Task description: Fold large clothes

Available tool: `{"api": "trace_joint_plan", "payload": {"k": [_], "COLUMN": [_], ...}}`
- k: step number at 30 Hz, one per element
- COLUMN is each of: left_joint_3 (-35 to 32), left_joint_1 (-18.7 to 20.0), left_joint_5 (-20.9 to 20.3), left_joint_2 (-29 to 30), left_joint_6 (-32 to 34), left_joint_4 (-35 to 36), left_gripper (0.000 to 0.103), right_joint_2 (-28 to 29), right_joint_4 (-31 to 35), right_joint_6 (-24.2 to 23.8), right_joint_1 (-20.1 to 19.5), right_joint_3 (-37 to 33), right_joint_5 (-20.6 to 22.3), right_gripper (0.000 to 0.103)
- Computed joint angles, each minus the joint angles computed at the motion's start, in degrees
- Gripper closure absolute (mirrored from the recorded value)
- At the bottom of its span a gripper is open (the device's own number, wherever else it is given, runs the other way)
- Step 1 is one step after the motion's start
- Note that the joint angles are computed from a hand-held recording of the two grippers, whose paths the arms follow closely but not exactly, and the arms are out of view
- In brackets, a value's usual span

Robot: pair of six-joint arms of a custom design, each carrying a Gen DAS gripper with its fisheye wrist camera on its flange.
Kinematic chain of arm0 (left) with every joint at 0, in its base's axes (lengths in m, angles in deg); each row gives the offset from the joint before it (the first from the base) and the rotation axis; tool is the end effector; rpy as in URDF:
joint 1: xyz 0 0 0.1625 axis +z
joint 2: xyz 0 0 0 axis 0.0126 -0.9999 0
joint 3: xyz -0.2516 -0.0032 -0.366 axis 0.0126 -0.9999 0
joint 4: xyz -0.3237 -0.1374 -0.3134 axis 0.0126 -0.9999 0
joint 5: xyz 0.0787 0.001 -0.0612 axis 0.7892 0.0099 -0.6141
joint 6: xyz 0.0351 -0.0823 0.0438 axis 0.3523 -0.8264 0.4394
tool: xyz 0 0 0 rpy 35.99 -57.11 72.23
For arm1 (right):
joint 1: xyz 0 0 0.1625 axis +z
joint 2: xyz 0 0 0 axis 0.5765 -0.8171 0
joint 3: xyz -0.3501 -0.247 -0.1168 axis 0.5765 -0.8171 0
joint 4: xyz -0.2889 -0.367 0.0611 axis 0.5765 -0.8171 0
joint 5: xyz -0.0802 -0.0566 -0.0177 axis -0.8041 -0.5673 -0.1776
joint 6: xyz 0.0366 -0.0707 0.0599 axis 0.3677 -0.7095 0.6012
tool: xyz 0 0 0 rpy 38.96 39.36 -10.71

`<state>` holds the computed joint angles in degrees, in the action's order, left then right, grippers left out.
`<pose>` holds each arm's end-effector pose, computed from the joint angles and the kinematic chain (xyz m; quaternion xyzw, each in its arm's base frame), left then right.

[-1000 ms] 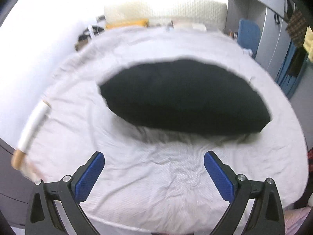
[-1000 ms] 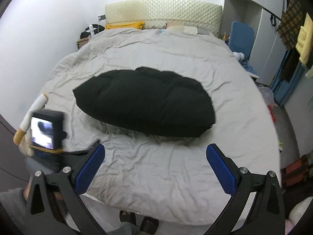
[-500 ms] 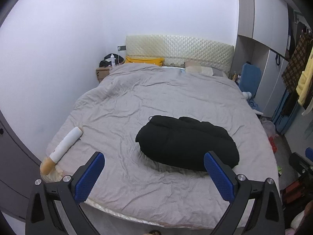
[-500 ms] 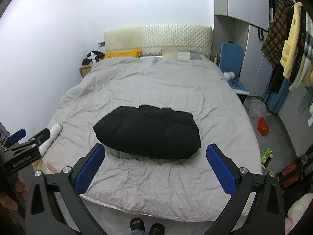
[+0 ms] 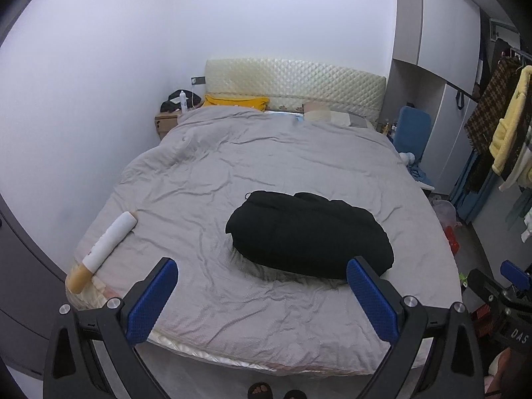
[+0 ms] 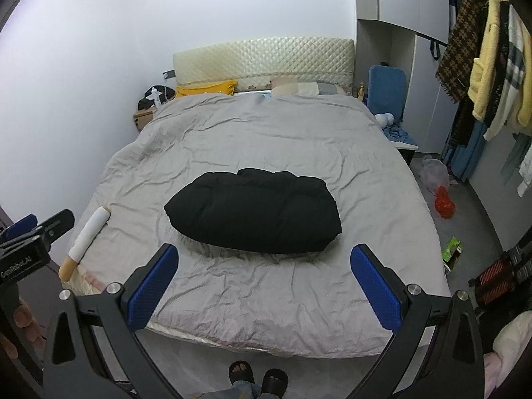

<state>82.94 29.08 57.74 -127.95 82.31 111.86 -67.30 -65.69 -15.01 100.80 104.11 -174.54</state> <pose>-0.3040 -0.4327 0.6076 0.0280 0.8225 -0.4095 0.3937 0.6064 -0.5012 0.2608 0.2214 -0.8802 0.3147 0.2778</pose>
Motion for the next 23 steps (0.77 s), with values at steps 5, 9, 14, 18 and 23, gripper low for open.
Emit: {"api": "trace_joint_plan", "payload": {"k": [5,9,14,18,23], "left_joint_3": [0.5,1.2,1.7,2.5,3.5], "left_joint_1": [0.2,0.1,-0.4,-0.7,-1.0], "left_joint_5": [1.0,1.5,1.7,1.6,1.8], "left_joint_2": [-0.5,-1.1,-1.8,-2.4,-3.1], "left_joint_6": [2.0,2.2,3.3,2.9,1.6], "left_joint_4": [-1.2,-1.3,-2.0,-1.8,-0.9], "left_gripper": [0.000,0.000,0.000,0.000,0.000], "right_joint_2": [-0.2,-0.3,-0.2,-0.1,0.1], "right_joint_4": [1.4,2.0,1.8,0.5,1.1], "right_joint_6": [2.0,2.7,2.4,1.8,2.8], "right_joint_1": [0.3,0.5,0.9,1.4,1.9], "right_joint_3": [0.3,0.7,0.8,1.3,1.2], "right_joint_5": [-0.2,-0.2,-0.3,-0.6,-1.3], "right_gripper": [0.000,0.000,0.000,0.000,0.000]}}
